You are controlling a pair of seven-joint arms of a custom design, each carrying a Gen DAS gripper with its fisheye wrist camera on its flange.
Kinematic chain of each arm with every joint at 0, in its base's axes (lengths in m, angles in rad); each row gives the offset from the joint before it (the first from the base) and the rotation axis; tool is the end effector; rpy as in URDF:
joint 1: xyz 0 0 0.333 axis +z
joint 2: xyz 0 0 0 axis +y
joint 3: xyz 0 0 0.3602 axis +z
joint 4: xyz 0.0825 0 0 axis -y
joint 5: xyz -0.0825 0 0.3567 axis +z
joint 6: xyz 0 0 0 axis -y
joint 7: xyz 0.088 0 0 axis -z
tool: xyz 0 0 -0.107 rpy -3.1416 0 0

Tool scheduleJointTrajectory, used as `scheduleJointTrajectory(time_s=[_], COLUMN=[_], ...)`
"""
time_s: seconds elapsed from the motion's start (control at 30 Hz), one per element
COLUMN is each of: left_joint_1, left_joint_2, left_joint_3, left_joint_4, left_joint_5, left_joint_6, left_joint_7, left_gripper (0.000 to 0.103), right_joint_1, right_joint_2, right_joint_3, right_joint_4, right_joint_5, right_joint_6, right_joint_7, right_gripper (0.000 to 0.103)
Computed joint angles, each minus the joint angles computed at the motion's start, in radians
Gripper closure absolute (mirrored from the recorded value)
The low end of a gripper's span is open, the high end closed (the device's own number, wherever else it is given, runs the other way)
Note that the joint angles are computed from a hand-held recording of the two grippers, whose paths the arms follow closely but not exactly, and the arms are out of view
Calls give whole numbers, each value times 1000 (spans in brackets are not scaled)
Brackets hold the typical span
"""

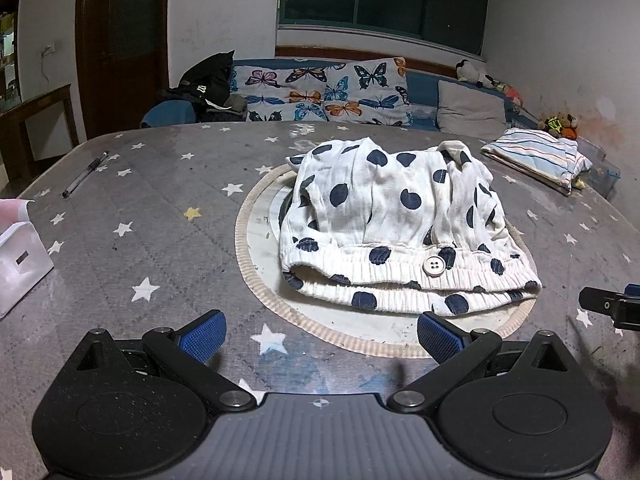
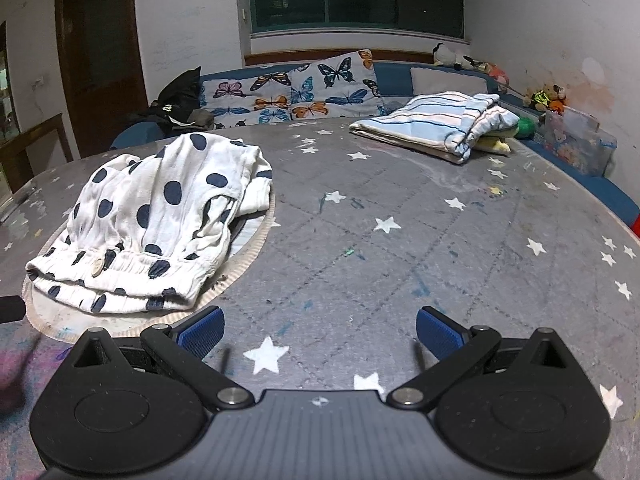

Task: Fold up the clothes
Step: 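Move both grippers toward the white polka-dot garment's waistband edge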

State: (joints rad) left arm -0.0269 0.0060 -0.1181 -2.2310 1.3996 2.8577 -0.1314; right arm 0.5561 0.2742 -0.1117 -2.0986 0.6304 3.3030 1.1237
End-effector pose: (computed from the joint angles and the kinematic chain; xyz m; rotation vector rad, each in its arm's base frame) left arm 0.5087 -0.1285 0.4658 -1.9009 1.4121 -0.7375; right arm 0.5729 0.2117 0.4539 -1.8206 1.4286 -0.6393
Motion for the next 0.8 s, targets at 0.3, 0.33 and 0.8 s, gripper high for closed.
scheduleJointTrajectory(time_s=[0.3,0.33,0.8], left_joint_1=[-3,-3,-5], left_joint_2=[12,13,42], left_joint_3=[0,0,10], left_joint_4=[20,23,68], left_joint_5=[-7,-8,-41], left_joint_6=[-7,-7,-18], left_joint_7=[24,27,90], left_gripper=[0,0,0], right_joint_1=[-32,-34,-71], right_joint_2=[7,9,34], right_joint_3=[46,50,108], right_joint_4=[22,25,78], right_joint_5=[-23,-26,-64], right_joint_6=[-9,-10,-42], right_joint_7=[-17,-20,-48], right_gripper=[0,0,0])
